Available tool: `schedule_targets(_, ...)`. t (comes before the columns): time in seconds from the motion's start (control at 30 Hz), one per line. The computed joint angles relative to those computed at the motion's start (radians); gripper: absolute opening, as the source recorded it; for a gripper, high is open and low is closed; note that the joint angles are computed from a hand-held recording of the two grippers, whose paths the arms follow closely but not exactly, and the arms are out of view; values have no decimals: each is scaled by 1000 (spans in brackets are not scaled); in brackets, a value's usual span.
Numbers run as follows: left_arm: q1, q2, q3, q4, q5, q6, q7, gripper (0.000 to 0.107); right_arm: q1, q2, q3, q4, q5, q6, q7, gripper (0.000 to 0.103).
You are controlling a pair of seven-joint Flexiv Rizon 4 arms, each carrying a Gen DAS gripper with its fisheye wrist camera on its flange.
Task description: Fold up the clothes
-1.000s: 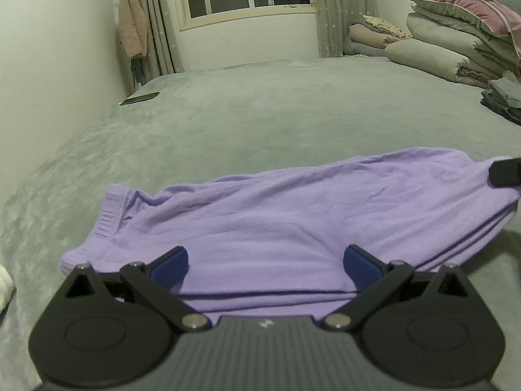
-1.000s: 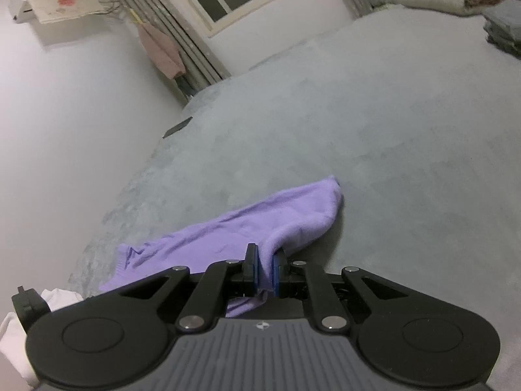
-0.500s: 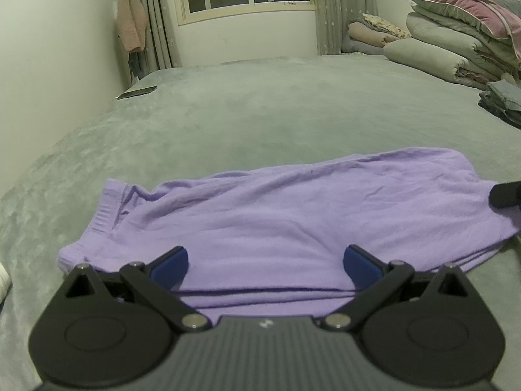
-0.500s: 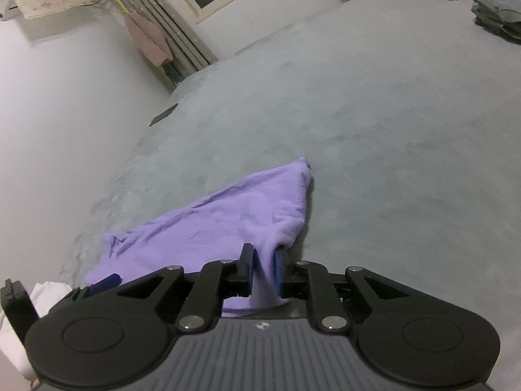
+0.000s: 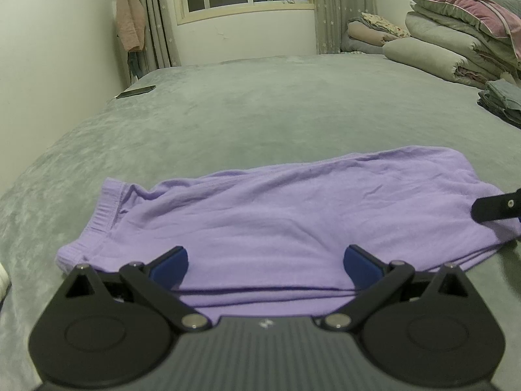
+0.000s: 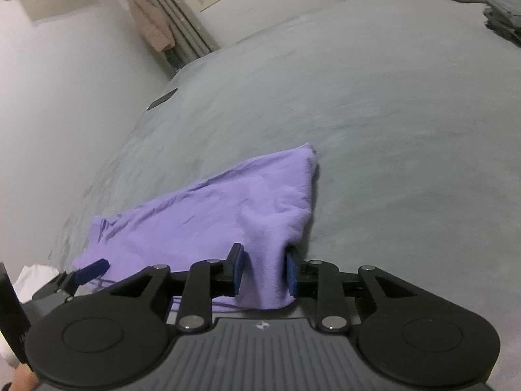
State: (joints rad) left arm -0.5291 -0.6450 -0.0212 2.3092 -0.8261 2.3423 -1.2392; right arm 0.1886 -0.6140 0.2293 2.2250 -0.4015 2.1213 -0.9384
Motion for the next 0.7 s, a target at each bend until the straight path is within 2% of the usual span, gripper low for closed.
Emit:
schedule_targets(0.07, -1, 0, 0, 1, 0, 0, -1, 103, 15, -7, -9, -6, 10, 5, -10, 26)
schedule_targets(0.27, -2, 2, 0, 2, 0, 1, -2, 103, -17, -48, 14, -38, -18, 38, 24, 26)
schedule_targets(0.33, -1, 2, 0, 2, 1, 0, -2, 103, 3, -47, -2, -43, -3, 43, 21, 24)
schedule_targets(0.4, -1, 2, 0, 1, 1, -1, -2, 103, 82, -34, -57, -43, 79, 52, -19, 15)
schedule_targets(0.57, -2, 2, 1, 1, 1, -2, -1, 103, 160, -31, -96, -63, 176, 34, -66, 13)
schedule_targets(0.7, -5, 1, 1, 0, -2, -1, 1, 103, 133, -45, -70, -90, 161, 0, -63, 15)
